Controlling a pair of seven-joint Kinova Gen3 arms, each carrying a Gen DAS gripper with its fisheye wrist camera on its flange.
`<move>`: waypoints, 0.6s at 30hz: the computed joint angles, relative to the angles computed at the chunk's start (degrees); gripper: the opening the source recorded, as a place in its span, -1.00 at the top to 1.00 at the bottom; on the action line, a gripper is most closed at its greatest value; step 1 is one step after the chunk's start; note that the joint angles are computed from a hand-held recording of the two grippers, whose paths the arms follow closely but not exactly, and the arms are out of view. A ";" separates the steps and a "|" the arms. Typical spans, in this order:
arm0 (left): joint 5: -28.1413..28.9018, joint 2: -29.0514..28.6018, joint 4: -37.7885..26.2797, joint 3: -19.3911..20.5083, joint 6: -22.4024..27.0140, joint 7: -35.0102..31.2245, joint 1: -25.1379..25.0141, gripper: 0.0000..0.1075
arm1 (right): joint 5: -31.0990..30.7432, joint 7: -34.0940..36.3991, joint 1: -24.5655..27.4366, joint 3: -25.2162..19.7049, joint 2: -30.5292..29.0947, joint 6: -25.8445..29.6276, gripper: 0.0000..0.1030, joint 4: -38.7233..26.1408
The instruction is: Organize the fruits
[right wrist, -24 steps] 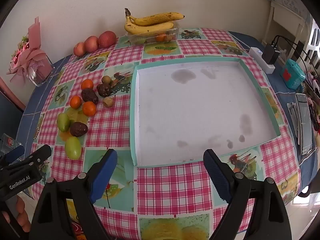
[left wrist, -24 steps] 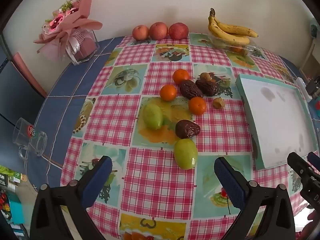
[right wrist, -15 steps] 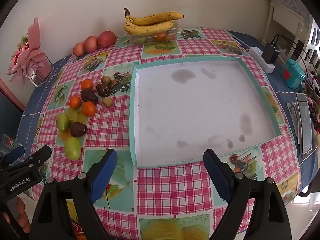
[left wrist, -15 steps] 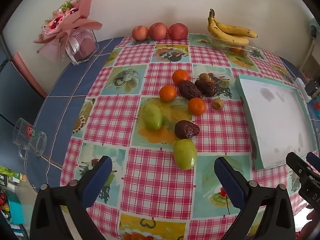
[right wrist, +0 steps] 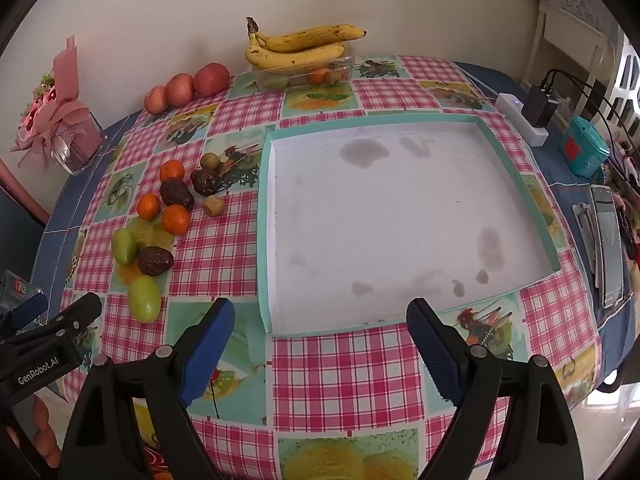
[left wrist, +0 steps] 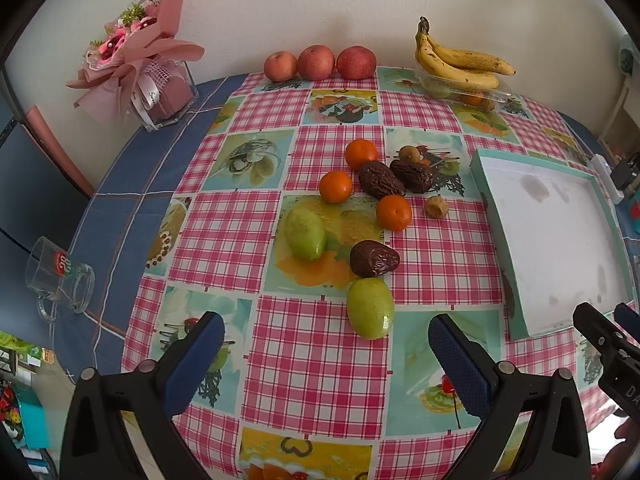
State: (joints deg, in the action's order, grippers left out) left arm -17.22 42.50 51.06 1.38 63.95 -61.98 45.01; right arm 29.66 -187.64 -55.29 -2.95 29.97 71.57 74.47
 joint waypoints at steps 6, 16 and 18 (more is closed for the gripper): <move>0.08 -0.04 0.16 0.02 -0.10 -0.11 -0.12 -0.92 | 0.15 -0.13 0.01 0.06 -0.02 -0.11 -0.71 0.09; 0.03 -0.07 0.24 -0.01 -0.17 -0.14 -0.09 -0.92 | 0.35 -0.27 0.06 -0.09 0.08 0.18 -0.71 -0.08; 0.03 -0.06 0.25 0.00 -0.18 -0.17 -0.10 -0.92 | 0.32 -0.19 0.07 -0.04 0.02 0.09 -0.71 0.02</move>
